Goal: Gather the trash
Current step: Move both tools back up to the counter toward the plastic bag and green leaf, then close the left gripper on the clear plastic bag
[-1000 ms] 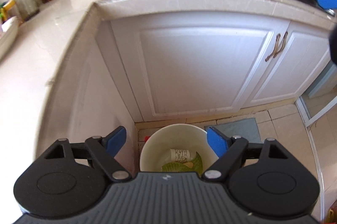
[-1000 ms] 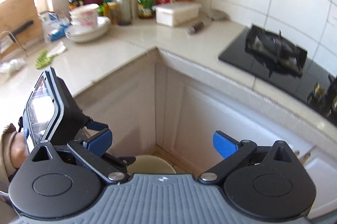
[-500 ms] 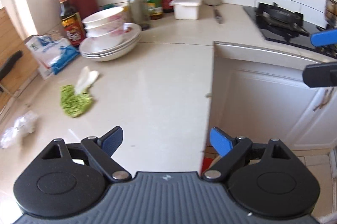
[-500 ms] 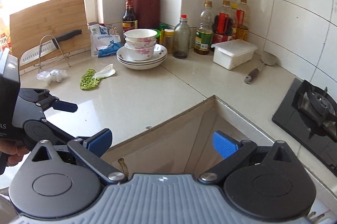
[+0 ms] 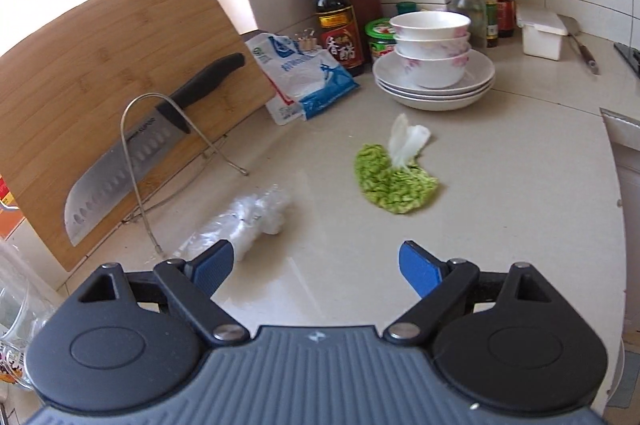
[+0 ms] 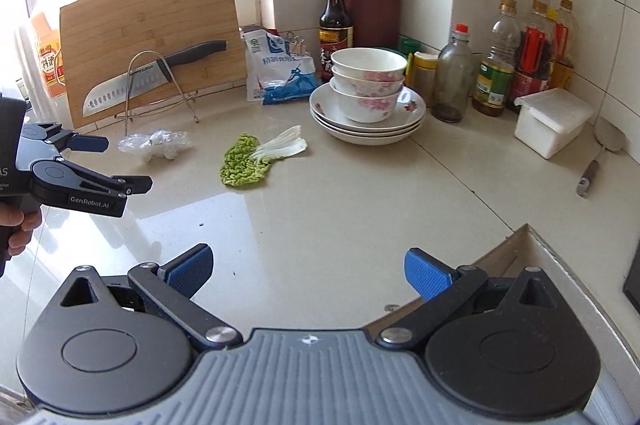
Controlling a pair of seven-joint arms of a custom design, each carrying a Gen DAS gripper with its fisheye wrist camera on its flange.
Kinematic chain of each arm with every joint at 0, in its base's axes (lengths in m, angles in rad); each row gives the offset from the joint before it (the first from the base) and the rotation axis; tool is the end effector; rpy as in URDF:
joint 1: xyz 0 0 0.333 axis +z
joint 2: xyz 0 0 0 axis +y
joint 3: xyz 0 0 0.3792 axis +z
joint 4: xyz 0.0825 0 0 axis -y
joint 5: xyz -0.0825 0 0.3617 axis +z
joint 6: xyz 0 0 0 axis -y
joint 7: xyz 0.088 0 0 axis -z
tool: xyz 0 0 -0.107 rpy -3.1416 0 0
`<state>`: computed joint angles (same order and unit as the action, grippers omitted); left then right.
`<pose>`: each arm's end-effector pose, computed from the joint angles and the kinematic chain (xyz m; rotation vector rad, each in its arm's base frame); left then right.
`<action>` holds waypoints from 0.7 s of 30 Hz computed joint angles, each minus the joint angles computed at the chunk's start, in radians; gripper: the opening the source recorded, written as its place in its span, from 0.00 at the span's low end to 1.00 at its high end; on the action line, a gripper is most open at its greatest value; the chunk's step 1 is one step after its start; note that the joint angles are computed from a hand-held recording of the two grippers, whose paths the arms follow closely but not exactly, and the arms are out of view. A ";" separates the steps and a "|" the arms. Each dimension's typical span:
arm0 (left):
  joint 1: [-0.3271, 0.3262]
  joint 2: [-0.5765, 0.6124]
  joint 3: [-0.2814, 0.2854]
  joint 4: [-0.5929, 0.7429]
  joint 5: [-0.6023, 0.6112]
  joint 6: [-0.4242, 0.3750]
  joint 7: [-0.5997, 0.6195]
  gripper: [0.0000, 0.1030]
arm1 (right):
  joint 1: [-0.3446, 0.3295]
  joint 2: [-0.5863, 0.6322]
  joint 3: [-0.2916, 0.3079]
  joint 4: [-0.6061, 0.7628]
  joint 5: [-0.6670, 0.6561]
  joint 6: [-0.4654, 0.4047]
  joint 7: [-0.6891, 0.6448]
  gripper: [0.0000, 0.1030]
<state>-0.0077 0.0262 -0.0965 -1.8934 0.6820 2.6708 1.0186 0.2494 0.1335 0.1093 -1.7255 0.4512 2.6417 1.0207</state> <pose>0.5904 -0.0799 0.6395 -1.5978 1.6731 -0.5126 0.6045 0.2088 0.6581 -2.0575 1.0957 -0.4390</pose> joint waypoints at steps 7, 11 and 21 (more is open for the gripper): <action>0.028 0.043 0.036 0.036 0.044 0.021 -0.013 0.87 | 0.017 0.130 0.036 0.177 -0.018 -0.112 -0.015 1.00; 0.039 0.066 0.051 0.050 0.041 0.036 -0.001 0.87 | 0.032 0.211 0.049 0.292 -0.050 -0.180 -0.012 1.00; 0.072 0.174 0.069 0.115 -0.143 0.079 0.196 0.87 | 0.069 0.359 0.062 0.507 -0.113 -0.278 -0.004 1.00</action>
